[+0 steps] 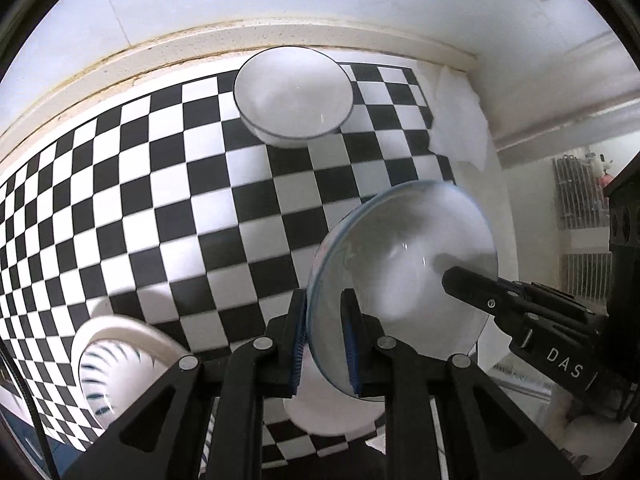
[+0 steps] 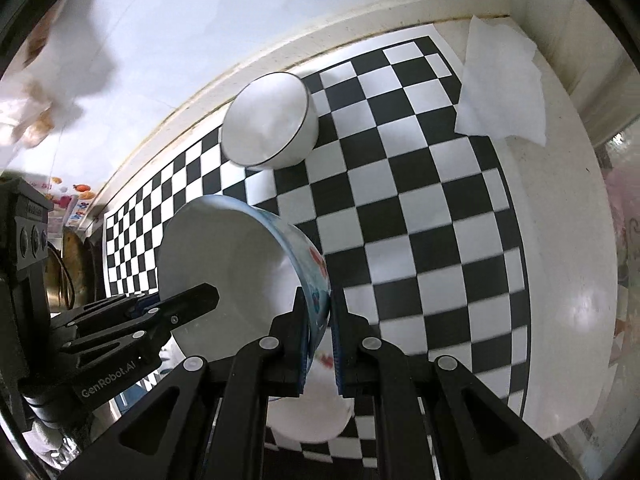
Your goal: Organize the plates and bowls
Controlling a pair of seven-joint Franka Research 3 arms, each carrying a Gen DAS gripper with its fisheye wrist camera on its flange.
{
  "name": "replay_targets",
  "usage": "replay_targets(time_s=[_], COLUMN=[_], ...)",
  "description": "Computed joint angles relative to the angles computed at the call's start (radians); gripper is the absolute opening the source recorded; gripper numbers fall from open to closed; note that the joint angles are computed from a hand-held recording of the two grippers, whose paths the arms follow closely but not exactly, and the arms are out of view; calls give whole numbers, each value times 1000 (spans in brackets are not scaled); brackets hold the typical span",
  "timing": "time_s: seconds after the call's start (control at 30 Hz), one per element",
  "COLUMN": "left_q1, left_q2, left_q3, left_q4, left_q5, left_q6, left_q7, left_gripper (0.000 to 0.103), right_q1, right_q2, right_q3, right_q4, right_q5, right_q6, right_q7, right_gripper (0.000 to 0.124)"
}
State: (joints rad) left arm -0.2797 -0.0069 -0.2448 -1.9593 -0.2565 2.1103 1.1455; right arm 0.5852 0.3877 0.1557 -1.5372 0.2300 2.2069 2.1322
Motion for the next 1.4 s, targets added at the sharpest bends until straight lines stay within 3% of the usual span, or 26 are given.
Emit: replay_targets(time_s=[0.3,0.57,0.93,1.4], left_q1=[-42,-88,-105,-56], left_q2=[-177,-242,-198,-26], left_q3=[3,11,6,-8], left_q4=[-176,-279,-290,-130], left_q5=[-42,-62,-45,-51], left_q6=[16,14,18,-131], left_q7=[-10,-28,-38,32], left_gripper=[15,15,15,15], right_q1=[30,48,55,38], right_q2=[-177,-248,-246,-163], right_q3=[34,72,75,66], right_q4=[-233,-393,-454,-370], right_q5=[7,78,98,124], right_q6=[78,138,186,95], right_q7=[55,70,80,57], right_gripper=[11,11,12,12])
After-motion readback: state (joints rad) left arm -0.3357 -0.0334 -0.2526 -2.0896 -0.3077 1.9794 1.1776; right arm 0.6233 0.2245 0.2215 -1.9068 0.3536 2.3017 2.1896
